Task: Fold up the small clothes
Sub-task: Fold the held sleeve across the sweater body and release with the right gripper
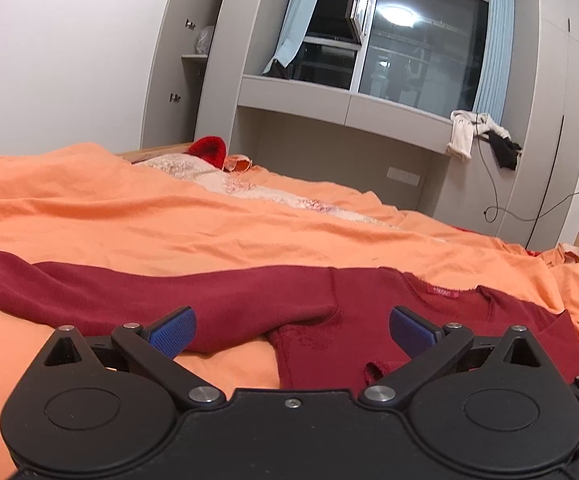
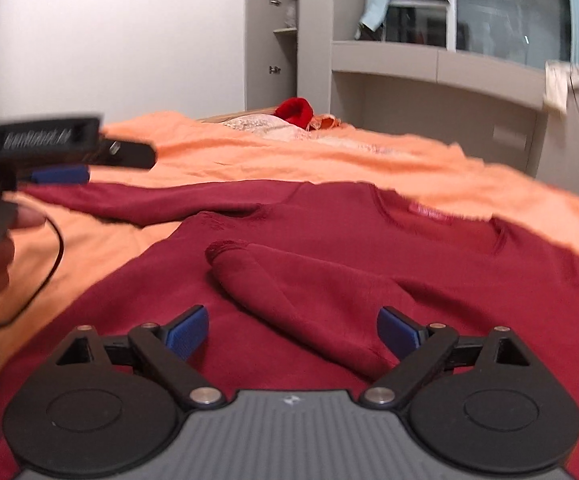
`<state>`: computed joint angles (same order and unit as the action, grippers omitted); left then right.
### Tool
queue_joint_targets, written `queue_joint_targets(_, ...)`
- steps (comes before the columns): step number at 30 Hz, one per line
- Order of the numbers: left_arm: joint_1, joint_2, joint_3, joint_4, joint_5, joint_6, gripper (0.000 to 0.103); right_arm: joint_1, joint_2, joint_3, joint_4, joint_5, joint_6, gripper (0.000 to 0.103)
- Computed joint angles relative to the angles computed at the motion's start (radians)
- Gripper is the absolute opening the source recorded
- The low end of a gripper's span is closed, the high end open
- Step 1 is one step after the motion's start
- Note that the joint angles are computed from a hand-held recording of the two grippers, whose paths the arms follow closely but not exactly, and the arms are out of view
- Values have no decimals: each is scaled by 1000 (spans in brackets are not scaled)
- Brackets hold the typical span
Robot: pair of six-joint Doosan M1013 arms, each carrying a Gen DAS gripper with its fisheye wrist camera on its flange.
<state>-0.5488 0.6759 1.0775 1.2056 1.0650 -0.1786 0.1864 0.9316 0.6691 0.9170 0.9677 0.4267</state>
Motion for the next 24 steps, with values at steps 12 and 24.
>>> queue_joint_targets(12,23,-43,53,-28,53,-152,103,35,29,-67,-50,99,-104,23)
queue_joint_targets(24,47,-117,157,-51,113,-383,103,23,-102,198,42,62,-423,59)
